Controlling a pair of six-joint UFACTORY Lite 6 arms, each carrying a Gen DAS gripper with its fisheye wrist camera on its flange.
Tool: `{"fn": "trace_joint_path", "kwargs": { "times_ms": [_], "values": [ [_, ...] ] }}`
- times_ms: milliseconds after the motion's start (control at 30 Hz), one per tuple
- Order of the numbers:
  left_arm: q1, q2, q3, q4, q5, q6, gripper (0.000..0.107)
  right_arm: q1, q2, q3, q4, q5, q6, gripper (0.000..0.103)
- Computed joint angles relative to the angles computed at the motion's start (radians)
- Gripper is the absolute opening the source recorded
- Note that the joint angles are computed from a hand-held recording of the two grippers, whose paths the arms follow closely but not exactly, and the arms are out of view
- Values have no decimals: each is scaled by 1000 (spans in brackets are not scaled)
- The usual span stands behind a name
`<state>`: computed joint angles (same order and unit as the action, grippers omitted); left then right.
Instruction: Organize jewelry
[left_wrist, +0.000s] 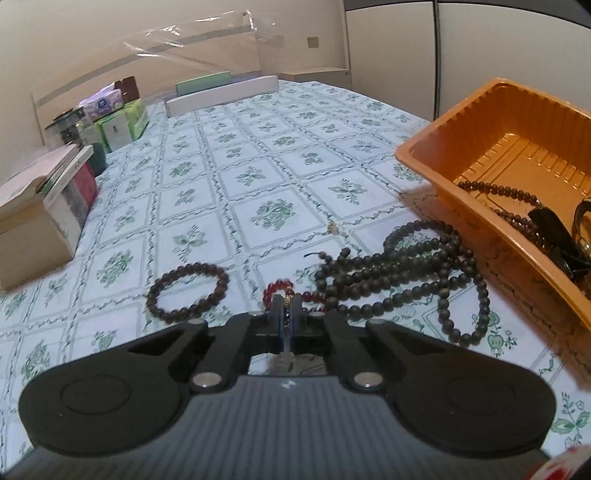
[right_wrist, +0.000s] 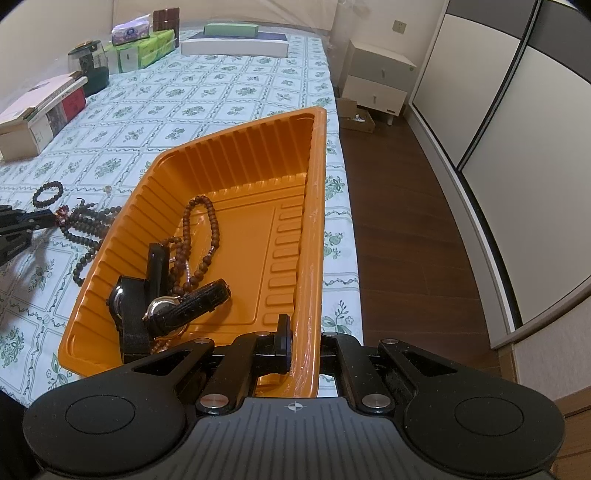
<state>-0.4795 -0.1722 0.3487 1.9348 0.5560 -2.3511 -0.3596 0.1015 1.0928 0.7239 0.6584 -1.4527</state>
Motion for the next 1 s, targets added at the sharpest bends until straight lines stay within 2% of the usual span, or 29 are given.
{"fn": "trace_joint_path", "kwargs": {
  "times_ms": [300,467,500,567,600,633,1000],
  "values": [
    [-51,-214,-85,-239,-3,187,1,-5,-12,-16,12,-2,-14,4],
    [-172,-246,-104,-367,79,234,1,-9,-10,-17,11,1,-11,4],
    [-186,-224,-102,-366,99,217,5,-7,-9,-17,9,-1,-9,4],
    [-185,-183,-101,-328,115,159,11,-5,-9,-16,7,-1,-6,4],
    [-178,-169,-101,-308,117,132,17,-5,-11,-17,7,0,-7,4],
    [-166,-151,-98,-278,115,104,18,-5,-10,-16,7,0,-8,4],
    [26,-10,-64,88,24,-125,19,-9,-9,-16,6,2,-7,4]
  ]
}}
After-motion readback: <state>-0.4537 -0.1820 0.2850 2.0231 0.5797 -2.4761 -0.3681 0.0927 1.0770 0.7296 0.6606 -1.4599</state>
